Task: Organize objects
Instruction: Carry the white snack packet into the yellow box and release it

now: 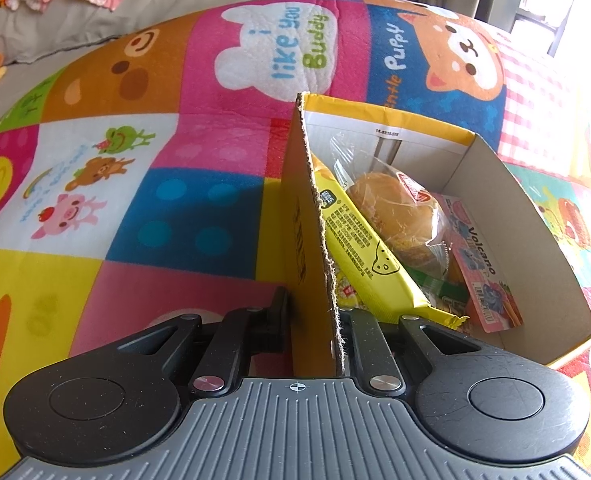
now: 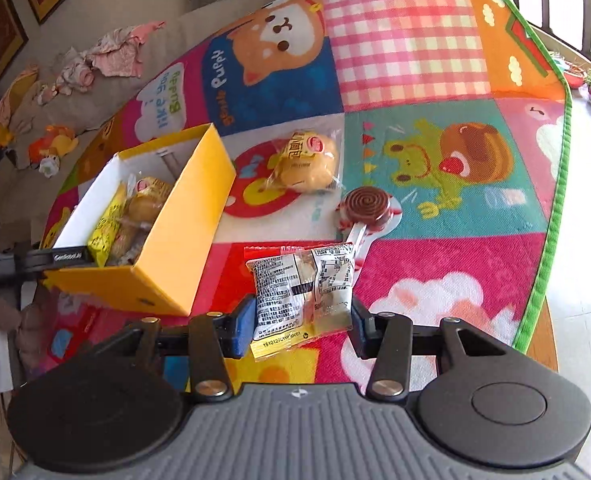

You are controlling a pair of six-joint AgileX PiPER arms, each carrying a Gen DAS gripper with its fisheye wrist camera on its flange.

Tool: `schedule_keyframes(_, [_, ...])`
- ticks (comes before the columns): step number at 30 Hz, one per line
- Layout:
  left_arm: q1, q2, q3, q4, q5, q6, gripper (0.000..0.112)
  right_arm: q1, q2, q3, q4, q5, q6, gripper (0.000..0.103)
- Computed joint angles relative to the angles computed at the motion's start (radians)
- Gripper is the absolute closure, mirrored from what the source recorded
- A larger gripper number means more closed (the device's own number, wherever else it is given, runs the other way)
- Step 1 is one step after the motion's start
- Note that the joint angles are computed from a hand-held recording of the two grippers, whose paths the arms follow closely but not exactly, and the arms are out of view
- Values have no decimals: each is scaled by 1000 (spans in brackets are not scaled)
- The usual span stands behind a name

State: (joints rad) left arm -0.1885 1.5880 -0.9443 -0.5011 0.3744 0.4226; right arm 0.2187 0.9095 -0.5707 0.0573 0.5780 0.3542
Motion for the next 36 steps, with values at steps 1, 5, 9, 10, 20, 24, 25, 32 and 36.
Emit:
schedule_keyframes(1, [0,0,0,-1,0,2,98,26,-23,4,-12,14,32,57])
schedule_keyframes(5, [2,0,2,-6,-1,7,98,193,-81,-27,-113,75,197,57])
schedule_keyframes(9, [1,0,2,-8,-2,8,98,418,-90,-108,-276,122,378,57])
schedule_keyframes(10, [1,0,2,-8,-2,8,98,470,-87,-128,-322,132,419,57])
schedule_keyframes(20, [9,1,8,-53,-4,47,98,664,9,-378,-660,170,586,57])
schedule_keyframes(24, [16,0,12,-83,-1,79,97,589,104,-443,-625,98,527,57])
schedule_keyframes(25, [18,-1,14,-90,0,87,97,566,128,-454,-599,73,499,57])
schedule_keyframes(32, [28,-1,19,-138,3,132,97,480,263,-524,-456,-29,388,57])
schedule_keyframes(36, [27,-1,19,-140,1,132,97,483,297,-546,-468,-50,393,57])
